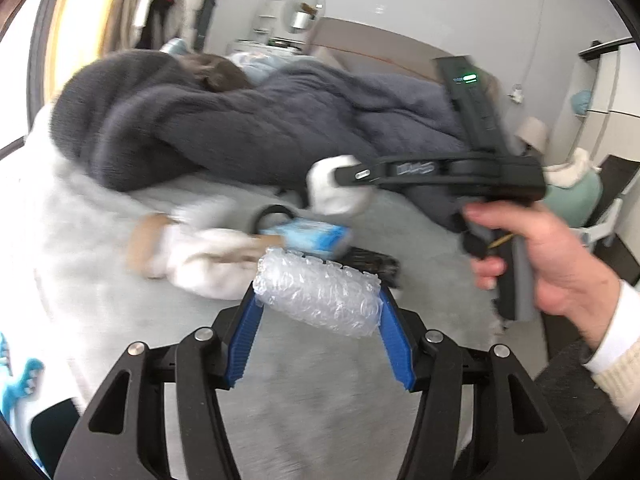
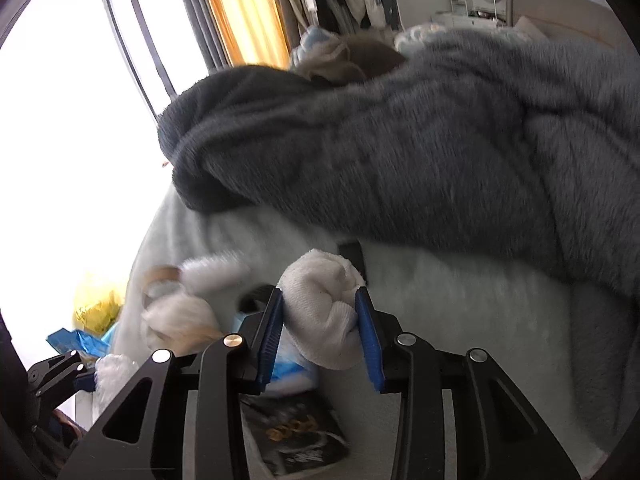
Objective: Collect trash
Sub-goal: 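Carry the bubble wrap to the bin with the left tool while the right tool grasps the white cloth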
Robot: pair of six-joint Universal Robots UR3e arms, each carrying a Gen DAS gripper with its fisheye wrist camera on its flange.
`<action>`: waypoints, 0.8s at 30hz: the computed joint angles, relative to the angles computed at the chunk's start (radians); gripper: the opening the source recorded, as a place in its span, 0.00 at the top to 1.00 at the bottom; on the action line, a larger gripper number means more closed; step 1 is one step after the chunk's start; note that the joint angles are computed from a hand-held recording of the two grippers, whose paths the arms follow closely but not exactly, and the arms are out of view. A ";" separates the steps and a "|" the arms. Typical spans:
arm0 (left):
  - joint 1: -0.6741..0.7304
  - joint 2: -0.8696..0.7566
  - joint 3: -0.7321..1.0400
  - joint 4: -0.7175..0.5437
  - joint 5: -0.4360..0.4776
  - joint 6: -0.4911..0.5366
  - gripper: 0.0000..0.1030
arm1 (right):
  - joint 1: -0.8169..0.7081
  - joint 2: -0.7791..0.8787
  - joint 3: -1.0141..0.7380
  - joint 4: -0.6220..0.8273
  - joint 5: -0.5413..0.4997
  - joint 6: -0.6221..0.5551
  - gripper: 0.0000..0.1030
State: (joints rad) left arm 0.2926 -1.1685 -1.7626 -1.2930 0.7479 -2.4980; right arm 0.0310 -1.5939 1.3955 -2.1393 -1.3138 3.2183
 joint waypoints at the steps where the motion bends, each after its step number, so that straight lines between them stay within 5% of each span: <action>1: 0.032 0.013 0.005 -0.014 0.010 0.006 0.42 | 0.010 0.006 -0.016 -0.001 -0.004 0.008 0.65; 13: 0.418 0.104 0.064 -0.285 -0.022 0.197 0.42 | 0.238 0.241 -0.430 0.088 -0.125 0.079 0.73; 24: 0.567 0.034 0.045 -0.273 0.123 0.249 0.42 | 0.421 0.552 -0.952 0.275 -0.184 0.121 0.73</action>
State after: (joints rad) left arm 0.8598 -1.1345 -1.7174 -1.5663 0.8706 -2.2485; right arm 0.4516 -1.0421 0.4439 -1.8644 -1.4982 3.3396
